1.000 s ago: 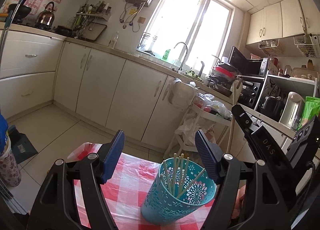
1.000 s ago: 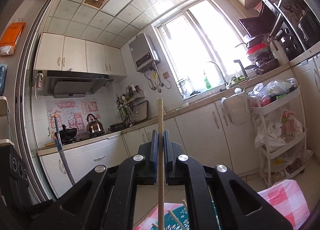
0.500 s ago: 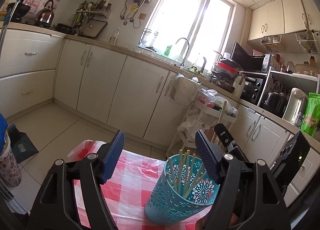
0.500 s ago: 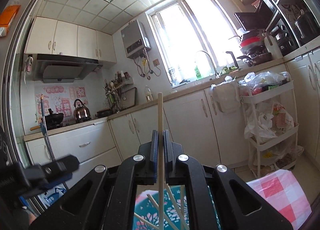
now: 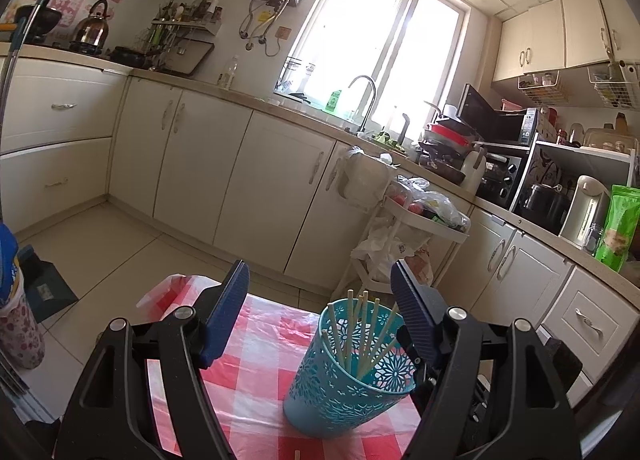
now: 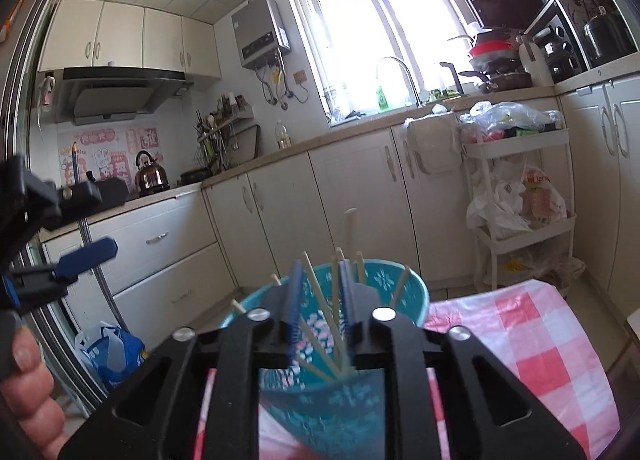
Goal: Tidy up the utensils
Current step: 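Release the chopstick into the teal bin with the right gripper, then lower both open grippers to the last chopsticks on the cloth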
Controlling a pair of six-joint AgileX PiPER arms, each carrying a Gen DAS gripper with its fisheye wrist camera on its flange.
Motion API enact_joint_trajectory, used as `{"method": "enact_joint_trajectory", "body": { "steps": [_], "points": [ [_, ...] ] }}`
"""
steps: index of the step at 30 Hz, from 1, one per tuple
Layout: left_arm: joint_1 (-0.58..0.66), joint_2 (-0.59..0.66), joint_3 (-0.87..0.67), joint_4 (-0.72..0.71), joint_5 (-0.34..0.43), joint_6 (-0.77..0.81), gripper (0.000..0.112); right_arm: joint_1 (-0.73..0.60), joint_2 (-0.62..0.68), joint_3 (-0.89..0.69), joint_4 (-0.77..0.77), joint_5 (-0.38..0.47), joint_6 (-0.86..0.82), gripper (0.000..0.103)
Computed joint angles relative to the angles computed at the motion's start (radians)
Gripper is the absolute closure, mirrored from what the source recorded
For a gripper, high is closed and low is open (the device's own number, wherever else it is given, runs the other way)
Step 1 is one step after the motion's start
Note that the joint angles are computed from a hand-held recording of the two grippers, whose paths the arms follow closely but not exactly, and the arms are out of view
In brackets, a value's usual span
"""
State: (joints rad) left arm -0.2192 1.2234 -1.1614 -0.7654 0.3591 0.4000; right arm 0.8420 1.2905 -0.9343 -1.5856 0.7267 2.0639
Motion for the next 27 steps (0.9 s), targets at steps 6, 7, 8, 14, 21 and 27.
{"method": "enact_joint_trajectory", "body": {
  "steps": [6, 7, 8, 14, 21, 27],
  "points": [
    [0.0, -0.072, 0.036, 0.036, 0.025, -0.027, 0.04, 0.14, -0.067, 0.036, 0.115, 0.133, -0.055, 0.075],
    [0.01, -0.084, 0.045, 0.031, 0.036, -0.02, 0.04, 0.179, -0.075, 0.038, 0.154, 0.17, -0.073, 0.074],
    [0.02, -0.092, 0.054, 0.022, 0.047, -0.007, 0.039, 0.219, -0.082, 0.047, 0.168, 0.206, -0.067, 0.07],
    [0.138, -0.105, 0.138, 0.09, 0.154, -0.003, 0.038, 0.358, -0.066, 0.058, 0.435, 0.222, -0.133, 0.068],
    [0.206, -0.062, 0.243, 0.238, 0.257, 0.01, 0.038, 0.269, 0.125, -0.066, 0.798, 0.086, -0.456, 0.068],
    [0.196, -0.038, 0.296, 0.257, 0.295, 0.046, 0.038, 0.245, 0.204, -0.162, 0.97, 0.132, -0.664, 0.071]
  ]
}}
